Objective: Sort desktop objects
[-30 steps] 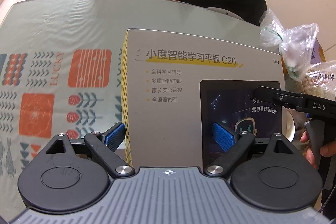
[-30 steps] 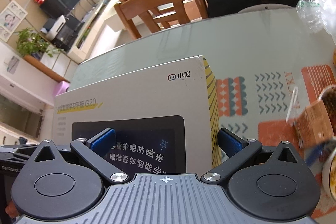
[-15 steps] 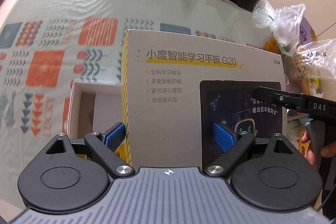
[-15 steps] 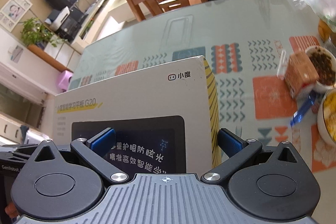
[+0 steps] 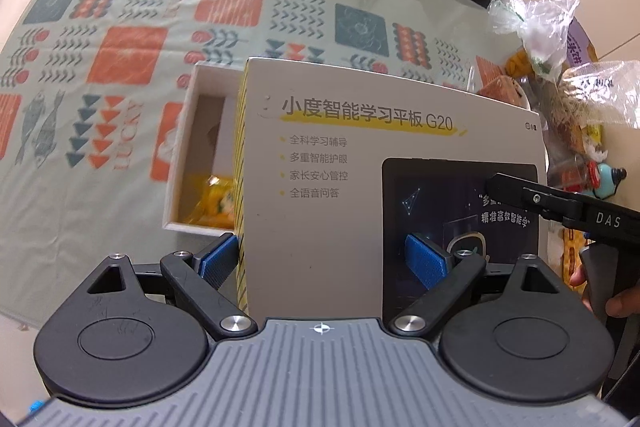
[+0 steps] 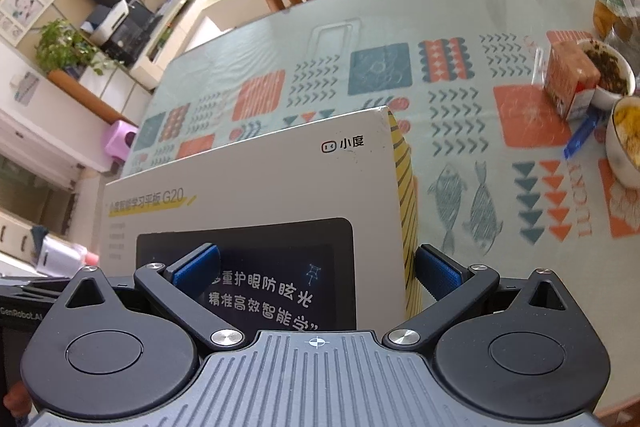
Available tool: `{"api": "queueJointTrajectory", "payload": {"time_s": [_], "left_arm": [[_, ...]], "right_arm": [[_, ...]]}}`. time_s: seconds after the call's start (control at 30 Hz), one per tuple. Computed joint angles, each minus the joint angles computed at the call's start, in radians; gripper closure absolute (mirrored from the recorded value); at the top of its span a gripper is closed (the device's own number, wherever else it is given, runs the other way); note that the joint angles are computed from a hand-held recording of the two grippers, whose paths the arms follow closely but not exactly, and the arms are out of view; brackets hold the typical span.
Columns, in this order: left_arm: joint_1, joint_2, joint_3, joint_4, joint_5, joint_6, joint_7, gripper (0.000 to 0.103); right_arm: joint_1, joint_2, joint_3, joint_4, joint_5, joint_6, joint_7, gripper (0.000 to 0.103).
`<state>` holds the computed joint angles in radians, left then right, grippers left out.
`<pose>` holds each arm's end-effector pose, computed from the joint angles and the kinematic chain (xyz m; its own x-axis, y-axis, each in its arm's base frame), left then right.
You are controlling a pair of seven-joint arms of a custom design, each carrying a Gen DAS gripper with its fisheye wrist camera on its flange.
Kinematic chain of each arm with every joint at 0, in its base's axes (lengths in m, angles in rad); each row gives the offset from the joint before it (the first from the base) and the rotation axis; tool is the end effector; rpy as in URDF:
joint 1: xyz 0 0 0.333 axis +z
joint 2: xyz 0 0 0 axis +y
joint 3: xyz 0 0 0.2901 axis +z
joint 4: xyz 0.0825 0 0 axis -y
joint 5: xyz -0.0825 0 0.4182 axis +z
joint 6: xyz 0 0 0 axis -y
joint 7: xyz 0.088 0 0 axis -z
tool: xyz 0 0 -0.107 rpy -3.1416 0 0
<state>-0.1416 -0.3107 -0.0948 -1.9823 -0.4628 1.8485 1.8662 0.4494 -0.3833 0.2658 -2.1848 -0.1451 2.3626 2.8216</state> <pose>0.4971 -0.1612 0.5910 -0.4431 -0.8225 0.3564 -0.8922 0.3660 -0.2647 0.3916 0.3554 0.5665 -0.3222 -0.8571 -0.4019 -0.7913 0.4769 -0.3827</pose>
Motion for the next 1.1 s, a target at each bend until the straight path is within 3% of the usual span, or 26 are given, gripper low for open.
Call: {"api": "queueJointTrajectory", "payload": {"time_s": [0.23, 0.53, 0.83, 1.1], "left_arm": [[0.025, -0.043, 0.043, -0.033, 0.003, -0.076, 0.113, 0.0], [0.063, -0.117, 0.074, -0.118, 0.013, -0.137, 0.227, 0.0], [0.086, -0.201, 0.085, -0.191, 0.041, -0.178, 0.243, 0.0], [0.084, -0.284, 0.078, -0.267, 0.058, -0.167, 0.193, 0.0]], "right_arm": [[0.027, 0.041, 0.081, 0.049, -0.062, -0.059, 0.205, 0.0], [0.105, 0.092, 0.11, 0.087, -0.123, -0.11, 0.393, 0.0], [0.165, 0.107, 0.102, 0.097, -0.124, -0.117, 0.433, 0.0], [0.186, 0.06, 0.089, 0.028, -0.076, -0.066, 0.393, 0.0]]}}
